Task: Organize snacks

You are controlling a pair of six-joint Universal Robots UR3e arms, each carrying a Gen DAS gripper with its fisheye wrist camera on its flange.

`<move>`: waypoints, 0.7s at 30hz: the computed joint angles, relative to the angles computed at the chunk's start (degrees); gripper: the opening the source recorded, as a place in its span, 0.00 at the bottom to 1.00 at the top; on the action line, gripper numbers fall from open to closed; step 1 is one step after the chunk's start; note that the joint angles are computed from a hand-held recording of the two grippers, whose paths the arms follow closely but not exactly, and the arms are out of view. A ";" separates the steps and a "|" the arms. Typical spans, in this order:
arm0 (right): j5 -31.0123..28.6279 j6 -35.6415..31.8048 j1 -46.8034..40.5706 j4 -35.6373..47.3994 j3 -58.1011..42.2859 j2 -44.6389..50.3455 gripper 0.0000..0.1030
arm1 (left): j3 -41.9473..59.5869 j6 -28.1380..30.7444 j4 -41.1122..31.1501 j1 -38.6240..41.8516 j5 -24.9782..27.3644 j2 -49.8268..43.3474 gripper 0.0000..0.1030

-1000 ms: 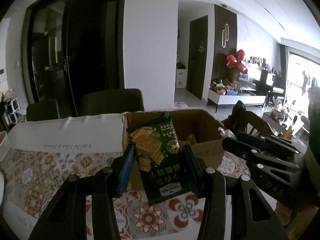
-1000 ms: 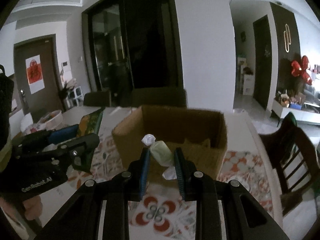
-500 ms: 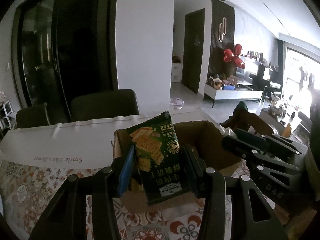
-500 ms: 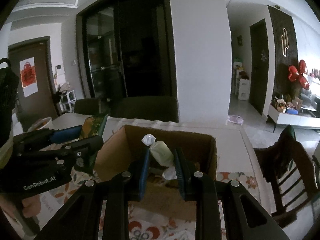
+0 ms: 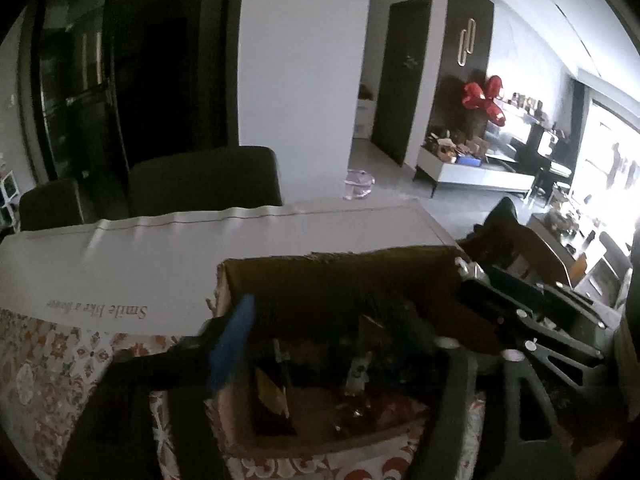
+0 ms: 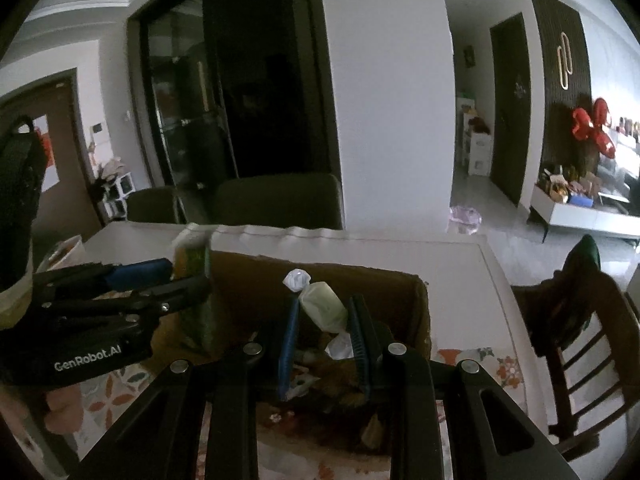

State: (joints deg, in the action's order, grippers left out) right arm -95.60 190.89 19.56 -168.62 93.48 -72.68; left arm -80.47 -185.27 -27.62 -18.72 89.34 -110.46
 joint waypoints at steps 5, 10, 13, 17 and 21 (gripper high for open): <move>-0.58 0.96 -0.20 1.94 -0.40 0.36 0.45 | -1.93 -0.20 1.91 -1.23 5.06 0.91 0.74; -5.38 3.11 1.99 0.89 2.22 -1.57 0.51 | -8.31 -0.11 6.84 -2.98 11.21 4.72 0.81; -9.65 4.87 4.23 0.48 3.92 -3.41 0.60 | -13.53 0.29 10.65 -3.81 13.76 8.04 0.84; -13.95 6.36 7.70 -0.68 7.28 -7.28 0.68 | -19.55 0.51 13.91 -5.02 15.49 13.03 0.89; -19.61 8.51 12.03 -0.21 9.15 -10.39 0.75 | -24.91 0.16 15.17 -6.36 16.84 18.79 0.92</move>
